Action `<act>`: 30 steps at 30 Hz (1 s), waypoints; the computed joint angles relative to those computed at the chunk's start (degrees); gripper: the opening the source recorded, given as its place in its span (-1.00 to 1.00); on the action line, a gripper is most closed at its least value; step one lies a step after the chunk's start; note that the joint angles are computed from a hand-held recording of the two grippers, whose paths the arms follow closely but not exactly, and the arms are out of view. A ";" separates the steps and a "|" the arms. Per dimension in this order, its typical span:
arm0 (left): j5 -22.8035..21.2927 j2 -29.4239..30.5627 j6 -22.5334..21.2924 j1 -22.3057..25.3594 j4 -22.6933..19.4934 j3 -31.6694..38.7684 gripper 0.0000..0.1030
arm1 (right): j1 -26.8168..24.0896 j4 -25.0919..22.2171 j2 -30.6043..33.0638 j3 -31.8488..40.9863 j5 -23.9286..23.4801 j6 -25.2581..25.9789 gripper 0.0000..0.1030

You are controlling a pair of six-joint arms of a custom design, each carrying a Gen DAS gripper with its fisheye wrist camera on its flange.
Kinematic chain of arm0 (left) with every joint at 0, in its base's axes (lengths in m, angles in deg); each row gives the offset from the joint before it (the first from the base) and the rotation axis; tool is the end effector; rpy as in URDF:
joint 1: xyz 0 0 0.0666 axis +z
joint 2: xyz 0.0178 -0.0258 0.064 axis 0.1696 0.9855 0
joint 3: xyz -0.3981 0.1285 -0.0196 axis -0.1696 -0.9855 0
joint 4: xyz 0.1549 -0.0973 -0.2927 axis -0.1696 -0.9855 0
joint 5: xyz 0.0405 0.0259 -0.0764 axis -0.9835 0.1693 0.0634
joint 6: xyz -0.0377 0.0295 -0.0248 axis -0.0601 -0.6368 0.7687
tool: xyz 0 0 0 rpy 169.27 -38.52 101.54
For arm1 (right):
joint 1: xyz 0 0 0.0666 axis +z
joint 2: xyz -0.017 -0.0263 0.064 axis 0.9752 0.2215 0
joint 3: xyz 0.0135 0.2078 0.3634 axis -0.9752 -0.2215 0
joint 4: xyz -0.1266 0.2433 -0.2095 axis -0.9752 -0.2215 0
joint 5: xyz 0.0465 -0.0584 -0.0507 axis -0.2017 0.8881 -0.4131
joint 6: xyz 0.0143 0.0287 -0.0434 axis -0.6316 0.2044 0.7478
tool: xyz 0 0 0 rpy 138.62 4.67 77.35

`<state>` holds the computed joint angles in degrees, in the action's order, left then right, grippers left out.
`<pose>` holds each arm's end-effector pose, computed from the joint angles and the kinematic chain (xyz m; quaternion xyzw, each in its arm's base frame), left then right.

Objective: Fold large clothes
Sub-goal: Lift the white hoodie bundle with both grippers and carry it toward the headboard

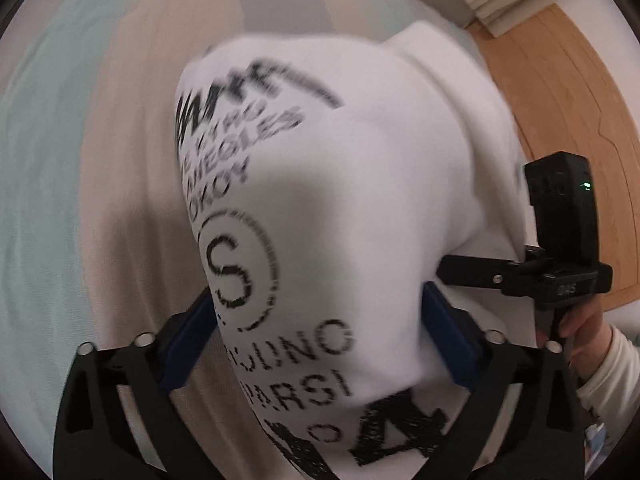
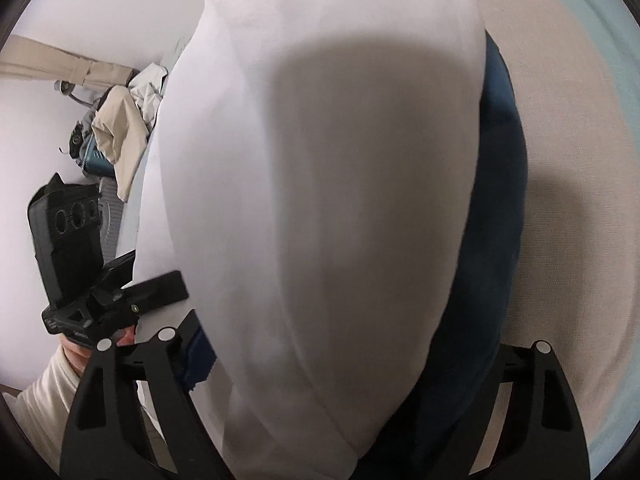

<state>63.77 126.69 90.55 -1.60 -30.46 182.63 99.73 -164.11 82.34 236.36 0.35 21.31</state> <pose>0.6149 -0.1390 0.3517 -0.0278 0.9606 -0.2472 0.1242 0.6492 0.2906 0.3488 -0.1390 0.9382 0.3154 0.0316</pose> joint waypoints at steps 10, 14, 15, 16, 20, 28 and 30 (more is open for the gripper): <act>-0.11 -1.92 3.22 -0.79 3.66 -3.65 0.50 | -0.96 5.28 -2.13 -6.72 -3.15 -2.97 0.42; -0.21 -3.14 5.15 -0.84 3.47 -3.75 0.07 | -2.58 9.92 -4.00 -12.39 -9.06 -6.31 0.18; -0.78 -3.03 5.14 -1.13 2.92 -2.90 0.03 | -2.90 11.10 -4.55 -13.66 -9.99 -7.25 0.13; -1.60 -3.75 4.58 -1.21 2.67 -3.30 -0.02 | -3.22 12.53 -5.27 -15.13 -11.02 -8.13 0.03; -3.55 -3.83 3.35 -2.06 0.93 -1.43 -0.11 | -3.90 15.53 -7.41 -18.47 -12.42 -9.28 -0.27; -4.95 -4.69 0.85 -2.23 2.22 -2.34 -0.24 | -3.44 14.63 -9.56 -17.48 -10.06 -6.22 -0.53; -5.22 -5.48 0.56 -2.25 2.27 -2.55 -0.24 | -3.79 14.42 -10.51 -17.97 -9.65 -5.44 -0.53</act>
<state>58.55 121.22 91.11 -3.85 -28.19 180.08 95.94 -149.69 71.83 218.39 -9.30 15.88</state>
